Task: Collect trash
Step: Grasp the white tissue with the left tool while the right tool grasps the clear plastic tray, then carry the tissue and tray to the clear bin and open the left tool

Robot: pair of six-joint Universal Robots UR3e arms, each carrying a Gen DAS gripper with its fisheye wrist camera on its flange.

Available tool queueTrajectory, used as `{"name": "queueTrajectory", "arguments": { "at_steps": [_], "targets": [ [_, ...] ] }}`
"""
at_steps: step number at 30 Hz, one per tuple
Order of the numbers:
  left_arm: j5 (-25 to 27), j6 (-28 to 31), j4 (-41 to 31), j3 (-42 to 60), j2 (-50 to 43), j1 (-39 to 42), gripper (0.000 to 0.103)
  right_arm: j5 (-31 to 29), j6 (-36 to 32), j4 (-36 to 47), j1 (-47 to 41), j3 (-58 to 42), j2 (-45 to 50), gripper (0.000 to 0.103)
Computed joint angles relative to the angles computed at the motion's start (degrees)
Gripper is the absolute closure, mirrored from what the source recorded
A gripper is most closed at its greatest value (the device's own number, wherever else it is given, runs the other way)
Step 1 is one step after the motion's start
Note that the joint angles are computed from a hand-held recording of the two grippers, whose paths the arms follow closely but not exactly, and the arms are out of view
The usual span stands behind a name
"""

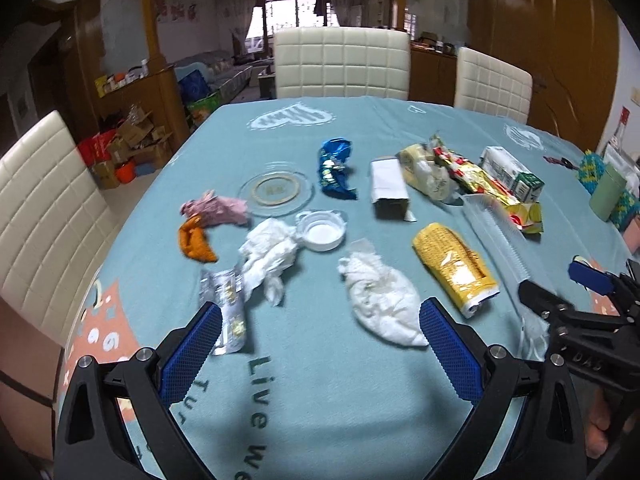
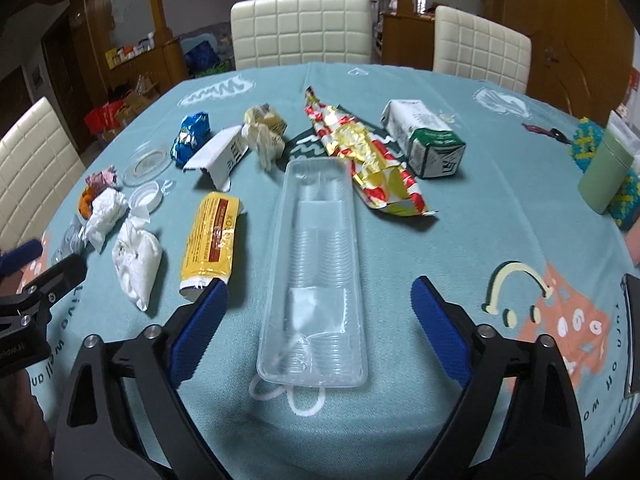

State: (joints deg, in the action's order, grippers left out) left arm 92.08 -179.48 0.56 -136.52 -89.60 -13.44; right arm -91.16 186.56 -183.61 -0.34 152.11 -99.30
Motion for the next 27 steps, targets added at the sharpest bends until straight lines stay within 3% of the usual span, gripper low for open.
{"name": "queueTrajectory", "arguments": {
  "at_steps": [7,13,16,18,19,20,22,27],
  "targets": [
    [2.8,0.4,-5.5,10.2,-9.7,-5.6,0.006,2.2,-1.0,0.3,-1.1,-1.5,4.9,0.036],
    [0.3,-0.2,-10.8,14.5,-14.7,-4.3,0.008,2.1,-1.8,-1.1,-1.3,-2.9,8.2,0.054],
    [0.0,-0.1,-10.0,14.0,-14.7,-4.4,0.025,2.7,-1.6,-1.9,-1.8,-3.0,8.7,0.058],
    [-0.6,0.7,-9.2,13.0,-13.7,-4.5,0.05,2.6,-1.3,-2.0,-1.6,-3.2,8.8,0.059],
    [-0.4,1.0,-8.7,12.5,-13.2,-4.8,0.071,2.5,-1.0,-2.1,-1.4,-3.2,8.8,0.059],
    [0.8,1.0,-7.8,12.2,-13.2,-5.4,0.079,2.3,-0.6,-2.0,-1.3,-3.3,8.7,0.059],
    [0.0,1.4,-7.0,11.0,-12.2,-5.1,0.086,2.3,-0.4,-1.4,-1.2,-3.3,8.0,0.059],
    [-1.8,2.4,-5.9,8.1,-8.2,-3.8,0.087,0.3,1.0,-0.2,0.6,-2.6,4.2,0.059]
  ]
}}
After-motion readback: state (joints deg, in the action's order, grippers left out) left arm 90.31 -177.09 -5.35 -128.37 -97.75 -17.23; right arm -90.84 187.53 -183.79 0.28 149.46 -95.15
